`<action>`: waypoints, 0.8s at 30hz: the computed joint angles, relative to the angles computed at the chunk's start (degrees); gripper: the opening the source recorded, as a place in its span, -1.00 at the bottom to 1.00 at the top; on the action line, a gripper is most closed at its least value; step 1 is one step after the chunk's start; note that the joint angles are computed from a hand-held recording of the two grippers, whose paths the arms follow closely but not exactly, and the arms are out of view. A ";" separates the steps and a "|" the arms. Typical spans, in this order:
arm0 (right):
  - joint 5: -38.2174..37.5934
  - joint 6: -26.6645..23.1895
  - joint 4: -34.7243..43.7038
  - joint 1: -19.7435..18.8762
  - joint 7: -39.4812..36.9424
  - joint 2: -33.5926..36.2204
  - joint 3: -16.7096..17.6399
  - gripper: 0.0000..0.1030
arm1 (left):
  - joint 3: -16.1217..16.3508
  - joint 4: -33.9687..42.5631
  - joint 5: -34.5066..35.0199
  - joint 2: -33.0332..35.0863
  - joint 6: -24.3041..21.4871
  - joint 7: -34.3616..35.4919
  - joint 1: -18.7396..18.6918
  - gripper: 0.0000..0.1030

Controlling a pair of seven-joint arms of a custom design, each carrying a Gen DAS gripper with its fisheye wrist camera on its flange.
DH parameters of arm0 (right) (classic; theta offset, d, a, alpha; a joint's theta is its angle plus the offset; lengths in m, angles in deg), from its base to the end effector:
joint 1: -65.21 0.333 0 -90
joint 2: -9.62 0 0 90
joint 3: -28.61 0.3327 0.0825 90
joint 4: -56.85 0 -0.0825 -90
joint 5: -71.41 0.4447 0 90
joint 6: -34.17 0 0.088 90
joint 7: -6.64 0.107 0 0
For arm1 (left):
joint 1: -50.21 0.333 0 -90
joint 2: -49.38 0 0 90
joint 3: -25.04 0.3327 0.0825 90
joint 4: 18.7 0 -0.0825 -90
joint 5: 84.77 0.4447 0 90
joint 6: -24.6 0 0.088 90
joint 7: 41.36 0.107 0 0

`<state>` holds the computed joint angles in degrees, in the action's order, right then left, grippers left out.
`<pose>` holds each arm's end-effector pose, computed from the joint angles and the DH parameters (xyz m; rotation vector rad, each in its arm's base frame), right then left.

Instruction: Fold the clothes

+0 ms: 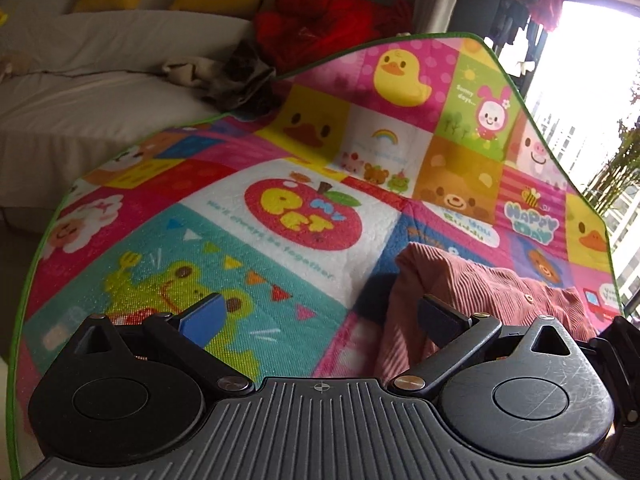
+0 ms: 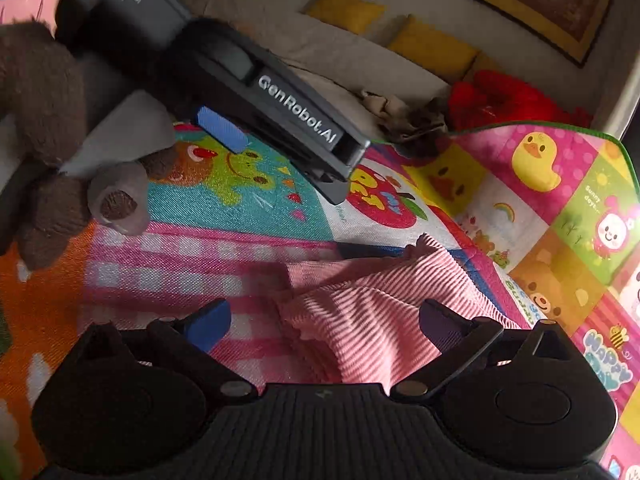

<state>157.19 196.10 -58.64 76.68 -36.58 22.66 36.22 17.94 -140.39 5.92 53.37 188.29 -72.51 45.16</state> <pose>0.6390 0.1649 0.3483 -2.2973 0.3175 -0.7324 0.5927 -0.1826 0.3927 -2.0039 1.2281 -0.9740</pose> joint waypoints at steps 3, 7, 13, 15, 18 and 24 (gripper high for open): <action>-0.02 1.01 2.09 0.15 2.13 1.88 0.21 0.79 | 0.02 -0.08 0.39 -0.06 0.38 -0.36 0.01 1.00; -0.96 0.39 2.52 -0.75 3.93 2.19 0.25 0.39 | 0.03 0.05 -0.27 0.14 0.52 0.27 0.02 1.00; 0.04 -3.70 1.64 -2.62 9.08 0.97 -0.45 -0.31 | -0.18 0.45 1.82 -0.18 0.58 -1.87 -0.23 1.00; 0.62 -5.47 1.44 -3.26 11.78 0.47 -0.91 -0.57 | -0.28 0.63 1.59 -0.27 0.47 -1.48 -0.31 1.00; 3.22 -10.10 2.14 -5.47 18.37 -0.63 -2.30 -0.63 | -0.39 1.08 1.01 -0.28 0.54 -0.92 -0.40 1.00; 10.62 -16.25 5.22 -11.20 32.74 -0.99 -6.17 -0.63 | -0.43 4.29 0.70 1.79 3.36 1.09 -0.88 1.00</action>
<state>167.81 179.84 -53.42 65.48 -3.84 21.68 30.05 17.51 -136.11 6.62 55.16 191.65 -71.42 44.29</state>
